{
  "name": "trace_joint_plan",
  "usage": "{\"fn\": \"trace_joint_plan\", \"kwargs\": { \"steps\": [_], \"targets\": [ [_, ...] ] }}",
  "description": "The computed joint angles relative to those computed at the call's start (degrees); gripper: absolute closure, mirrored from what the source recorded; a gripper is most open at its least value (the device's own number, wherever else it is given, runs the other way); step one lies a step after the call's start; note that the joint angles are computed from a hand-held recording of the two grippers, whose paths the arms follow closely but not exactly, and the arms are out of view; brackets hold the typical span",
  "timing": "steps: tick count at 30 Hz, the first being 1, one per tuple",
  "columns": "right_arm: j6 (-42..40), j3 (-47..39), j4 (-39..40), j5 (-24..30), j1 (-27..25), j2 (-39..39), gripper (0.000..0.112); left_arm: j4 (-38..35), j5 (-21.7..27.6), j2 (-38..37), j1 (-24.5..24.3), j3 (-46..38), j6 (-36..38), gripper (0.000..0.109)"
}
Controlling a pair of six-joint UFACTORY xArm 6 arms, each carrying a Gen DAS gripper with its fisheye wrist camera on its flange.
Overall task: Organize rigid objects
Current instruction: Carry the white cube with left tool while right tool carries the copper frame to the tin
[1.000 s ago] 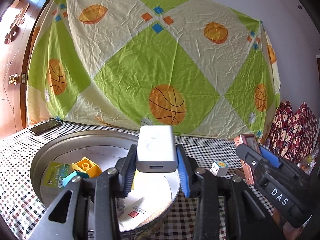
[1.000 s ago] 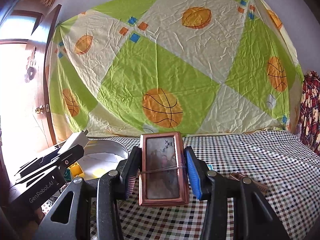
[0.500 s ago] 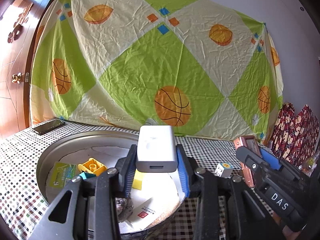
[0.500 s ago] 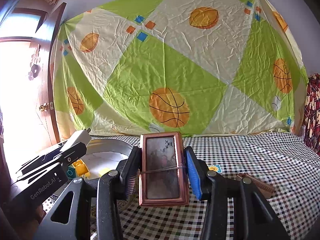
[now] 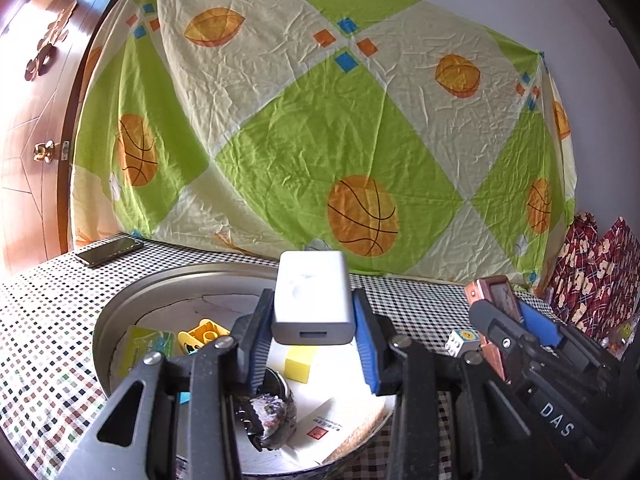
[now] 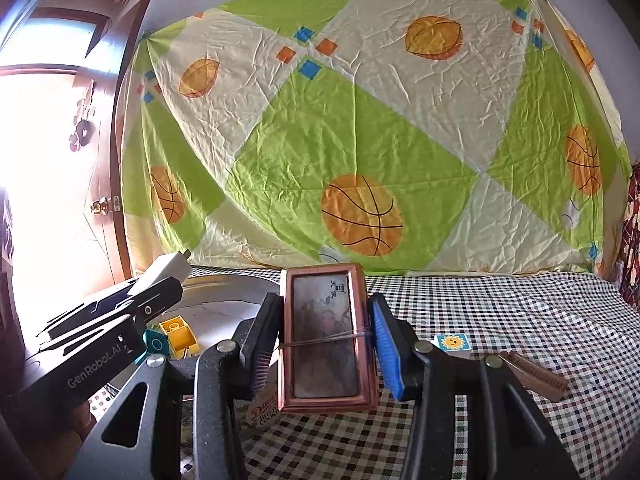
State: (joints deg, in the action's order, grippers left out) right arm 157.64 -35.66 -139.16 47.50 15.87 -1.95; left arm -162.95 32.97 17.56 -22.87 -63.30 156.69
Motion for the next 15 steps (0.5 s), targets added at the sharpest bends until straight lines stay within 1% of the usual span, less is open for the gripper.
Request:
{"fn": "trace_joint_plan", "kwargs": {
  "steps": [15],
  "targets": [
    [-1.85,-3.76,-0.26,-1.60,1.59,3.10,0.064,1.98,-0.51,0.42,1.32,-0.66,-2.59,0.072]
  ]
}}
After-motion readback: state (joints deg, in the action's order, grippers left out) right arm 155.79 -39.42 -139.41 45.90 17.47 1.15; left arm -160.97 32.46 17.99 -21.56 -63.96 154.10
